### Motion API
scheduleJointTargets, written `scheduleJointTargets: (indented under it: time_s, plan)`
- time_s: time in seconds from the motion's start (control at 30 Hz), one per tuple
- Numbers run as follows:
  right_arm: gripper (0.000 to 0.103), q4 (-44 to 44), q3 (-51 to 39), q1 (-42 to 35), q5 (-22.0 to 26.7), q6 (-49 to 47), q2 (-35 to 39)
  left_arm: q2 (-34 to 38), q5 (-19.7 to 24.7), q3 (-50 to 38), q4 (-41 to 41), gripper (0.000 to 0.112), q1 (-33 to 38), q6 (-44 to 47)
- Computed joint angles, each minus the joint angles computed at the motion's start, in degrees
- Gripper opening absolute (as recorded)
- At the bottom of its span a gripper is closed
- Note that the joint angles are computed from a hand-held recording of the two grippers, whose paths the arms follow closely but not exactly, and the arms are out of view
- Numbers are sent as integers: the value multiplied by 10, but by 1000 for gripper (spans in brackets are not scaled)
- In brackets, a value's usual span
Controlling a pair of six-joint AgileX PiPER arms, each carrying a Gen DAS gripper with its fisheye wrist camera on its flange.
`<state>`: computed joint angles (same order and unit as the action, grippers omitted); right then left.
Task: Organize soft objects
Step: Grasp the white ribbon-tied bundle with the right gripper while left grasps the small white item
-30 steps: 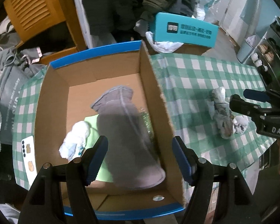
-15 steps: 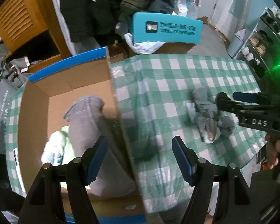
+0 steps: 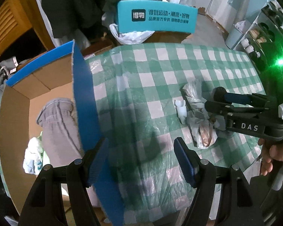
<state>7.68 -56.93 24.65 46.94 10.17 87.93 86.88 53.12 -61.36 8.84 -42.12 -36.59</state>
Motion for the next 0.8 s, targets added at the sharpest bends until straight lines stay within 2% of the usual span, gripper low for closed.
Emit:
scheduleJointTargets:
  time_s: [0.4,0.53,0.7,0.77,0.8]
  plan:
    - [68,23,6,-9,-28,-37,66,68,-16,-30,-9,72,0,11]
    - [68,28,6,-11,-33,-47,79,85,-16,-40,21,79,-12,-9]
    - [68,36,6,-7,-37,-60,104,99,-7,-53,37,80,-19,-21]
    - [64,35,6,-4,-37,-68,111,100,-9,-56,35,80,-21,-16]
    - [54,33,7,-3,-36,-71,114,101,-9,-57,32,80,-22,-12]
